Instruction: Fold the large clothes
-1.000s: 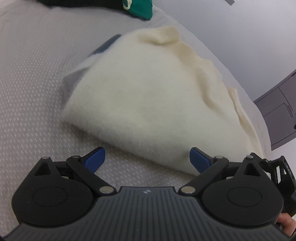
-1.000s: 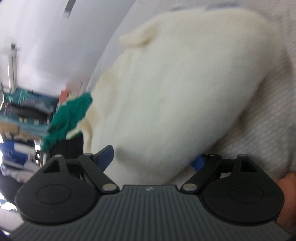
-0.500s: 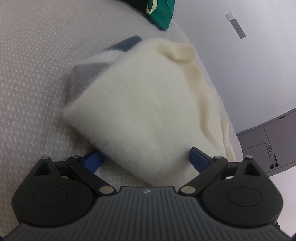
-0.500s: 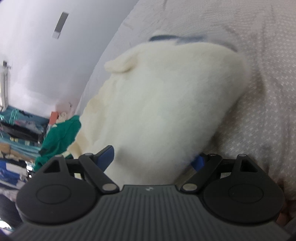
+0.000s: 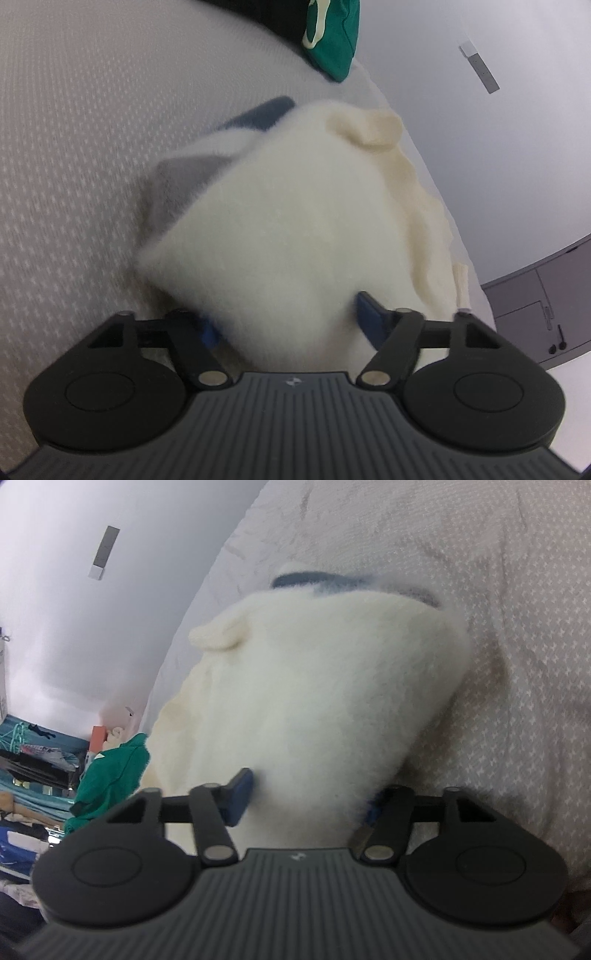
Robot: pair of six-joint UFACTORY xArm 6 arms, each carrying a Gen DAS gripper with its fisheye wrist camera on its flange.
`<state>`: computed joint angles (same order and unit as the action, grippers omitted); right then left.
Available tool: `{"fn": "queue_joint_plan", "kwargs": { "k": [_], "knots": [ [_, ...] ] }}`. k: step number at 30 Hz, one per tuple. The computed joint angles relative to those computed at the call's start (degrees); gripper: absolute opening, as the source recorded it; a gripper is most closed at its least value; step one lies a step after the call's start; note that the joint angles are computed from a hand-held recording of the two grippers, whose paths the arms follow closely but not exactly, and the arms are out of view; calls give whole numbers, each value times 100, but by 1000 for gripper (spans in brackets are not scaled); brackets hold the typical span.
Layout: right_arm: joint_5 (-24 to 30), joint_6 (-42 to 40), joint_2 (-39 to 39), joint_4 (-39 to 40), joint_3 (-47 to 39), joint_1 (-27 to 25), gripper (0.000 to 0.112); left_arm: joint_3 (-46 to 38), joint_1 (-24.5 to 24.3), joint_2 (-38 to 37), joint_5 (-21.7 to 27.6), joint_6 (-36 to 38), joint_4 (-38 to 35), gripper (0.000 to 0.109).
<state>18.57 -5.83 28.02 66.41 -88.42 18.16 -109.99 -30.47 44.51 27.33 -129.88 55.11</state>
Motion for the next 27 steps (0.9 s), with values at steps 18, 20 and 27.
{"fn": "queue_joint_plan", "kwargs": {
  "k": [18,20,27],
  "knots": [
    [554,-2320,-598,1563,118,-161,29,1159,-504,-1365,929,-636,1153,31],
    [738,-2452,-761,1614,255,-237,29,1386,-629,-1617,1058,-737,1187,31],
    [1466,-2792,-1428,1468,815,-478,29,2084,-1139,-2449,1589,-500,617,31]
  ]
}}
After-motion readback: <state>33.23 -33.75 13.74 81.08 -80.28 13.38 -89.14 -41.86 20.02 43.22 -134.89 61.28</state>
